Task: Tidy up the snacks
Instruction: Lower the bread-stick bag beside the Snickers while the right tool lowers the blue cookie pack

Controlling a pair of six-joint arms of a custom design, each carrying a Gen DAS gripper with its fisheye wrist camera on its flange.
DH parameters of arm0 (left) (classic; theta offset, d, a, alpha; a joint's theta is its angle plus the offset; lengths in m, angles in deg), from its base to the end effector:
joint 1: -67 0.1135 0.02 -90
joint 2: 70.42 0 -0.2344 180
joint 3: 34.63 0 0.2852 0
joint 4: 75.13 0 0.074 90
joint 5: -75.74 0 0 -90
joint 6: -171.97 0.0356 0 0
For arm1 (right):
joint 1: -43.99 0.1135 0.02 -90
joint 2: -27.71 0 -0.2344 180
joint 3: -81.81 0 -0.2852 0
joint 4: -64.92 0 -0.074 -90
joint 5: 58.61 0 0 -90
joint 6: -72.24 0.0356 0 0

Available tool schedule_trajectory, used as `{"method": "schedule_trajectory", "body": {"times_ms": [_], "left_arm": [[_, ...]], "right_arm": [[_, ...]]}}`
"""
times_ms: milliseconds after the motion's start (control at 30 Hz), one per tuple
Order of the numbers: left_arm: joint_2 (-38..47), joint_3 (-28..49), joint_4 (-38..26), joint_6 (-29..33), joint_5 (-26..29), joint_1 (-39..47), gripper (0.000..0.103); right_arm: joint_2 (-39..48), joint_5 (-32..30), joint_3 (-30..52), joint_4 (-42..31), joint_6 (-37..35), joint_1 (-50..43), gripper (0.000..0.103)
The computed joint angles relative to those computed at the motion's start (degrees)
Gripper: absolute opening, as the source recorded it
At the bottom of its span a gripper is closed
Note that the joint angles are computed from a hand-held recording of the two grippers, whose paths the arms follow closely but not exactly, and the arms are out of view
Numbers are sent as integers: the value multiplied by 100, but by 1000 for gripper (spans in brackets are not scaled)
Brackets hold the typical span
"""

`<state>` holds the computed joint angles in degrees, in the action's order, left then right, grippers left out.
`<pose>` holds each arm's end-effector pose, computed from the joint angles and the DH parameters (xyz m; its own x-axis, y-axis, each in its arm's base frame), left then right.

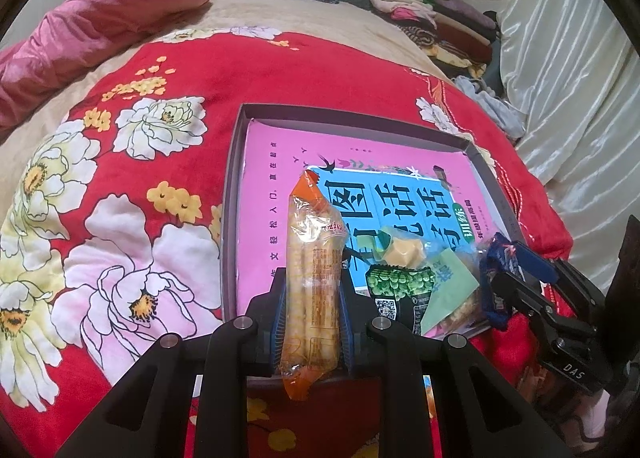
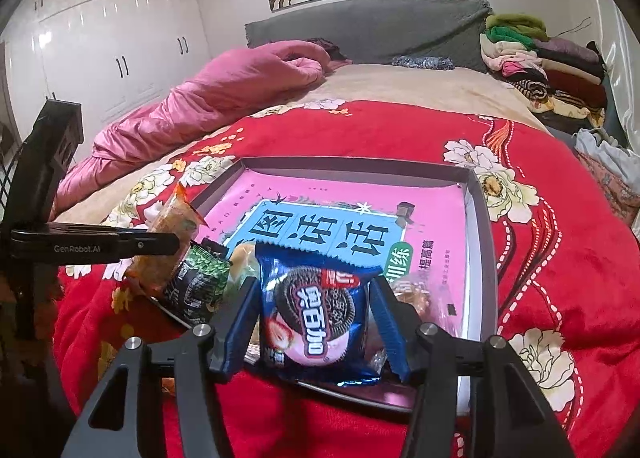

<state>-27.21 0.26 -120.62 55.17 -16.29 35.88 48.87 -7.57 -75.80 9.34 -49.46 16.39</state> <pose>0.1685 -0.1002 0.1443 -0.8415 -0.0183 -0.5399 0.1335 0.9614 -0.2407 0.1396 -0.0477 0.1216 -0.6313 -0.1310 -0.7644 -0.3482 0.9286 0.1285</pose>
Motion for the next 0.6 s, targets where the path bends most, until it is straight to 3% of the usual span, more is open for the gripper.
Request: {"method": "schedule_trajectory", "body": {"times_ms": [367, 600], "left_arm": [[-111, 10, -93, 5, -13, -5, 26], [-144, 13, -145, -2, -4, 25, 34]], "right_arm": [[-57, 22, -19, 2, 6, -13, 56], [-136, 76, -45, 15, 41, -52, 59]]}}
